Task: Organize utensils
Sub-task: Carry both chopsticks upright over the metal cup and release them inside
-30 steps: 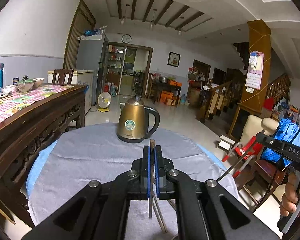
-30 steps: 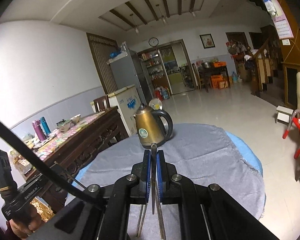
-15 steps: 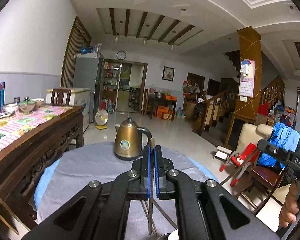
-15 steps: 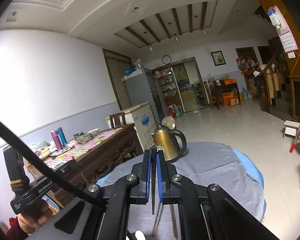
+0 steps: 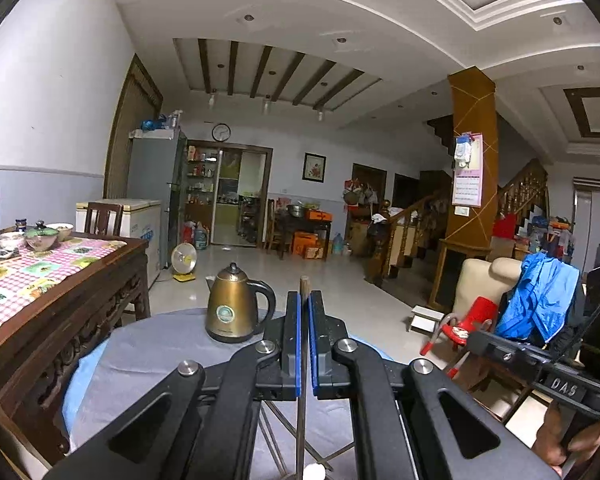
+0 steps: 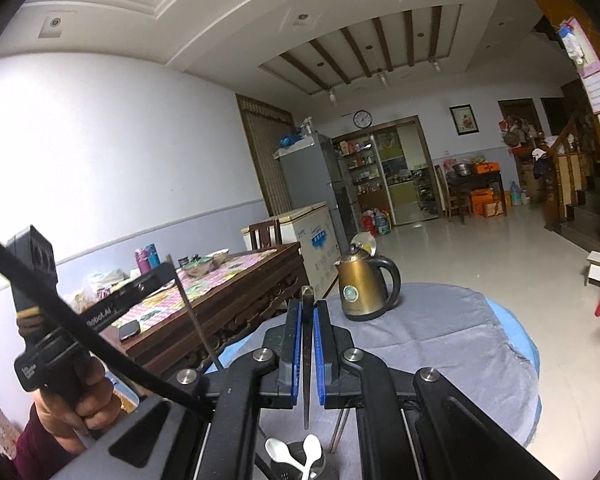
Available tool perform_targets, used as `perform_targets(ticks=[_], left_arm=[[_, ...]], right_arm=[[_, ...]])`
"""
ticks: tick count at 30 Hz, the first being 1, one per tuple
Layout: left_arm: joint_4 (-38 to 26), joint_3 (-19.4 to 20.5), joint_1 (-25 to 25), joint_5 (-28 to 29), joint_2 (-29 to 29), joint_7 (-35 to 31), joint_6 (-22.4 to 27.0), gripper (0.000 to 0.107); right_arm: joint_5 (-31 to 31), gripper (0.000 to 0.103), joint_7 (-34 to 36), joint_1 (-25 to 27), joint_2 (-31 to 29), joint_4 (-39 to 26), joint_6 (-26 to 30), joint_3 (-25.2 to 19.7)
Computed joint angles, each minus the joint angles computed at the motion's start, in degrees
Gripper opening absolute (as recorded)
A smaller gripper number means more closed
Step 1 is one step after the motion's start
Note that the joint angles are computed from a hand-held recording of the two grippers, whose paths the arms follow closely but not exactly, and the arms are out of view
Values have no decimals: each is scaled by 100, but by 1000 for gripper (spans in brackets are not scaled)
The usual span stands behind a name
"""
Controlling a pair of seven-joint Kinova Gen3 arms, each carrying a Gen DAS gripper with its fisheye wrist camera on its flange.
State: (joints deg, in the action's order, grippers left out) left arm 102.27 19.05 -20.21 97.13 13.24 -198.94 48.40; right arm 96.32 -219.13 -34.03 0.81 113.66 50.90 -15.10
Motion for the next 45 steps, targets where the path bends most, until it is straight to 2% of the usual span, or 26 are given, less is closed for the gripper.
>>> perform_targets(ticks=[13,21,26,37,45], left_arm=[[20,-871,942,-526,123,646,-231,4],[-33,-1369,1356,-866,207,1025,-193,3],[-156,-1408,1427,-1144,278,1317,-262,3],[-393,-1258,1380,-1809,462,1965,-292,4],[-546,-1129,1300,-2129,563,2292,-271,4]], right_arm=[[-744,6,697,10,157,-132,-478,58],[-1099,6,1040,45,320,-251,-840,188],[-1200,6,1071,57,393,-307,-962,245],[-1872,6,1505,174,636,-529,-1474,501],[-1970,6,1482,193,709,-537,-1735,651]])
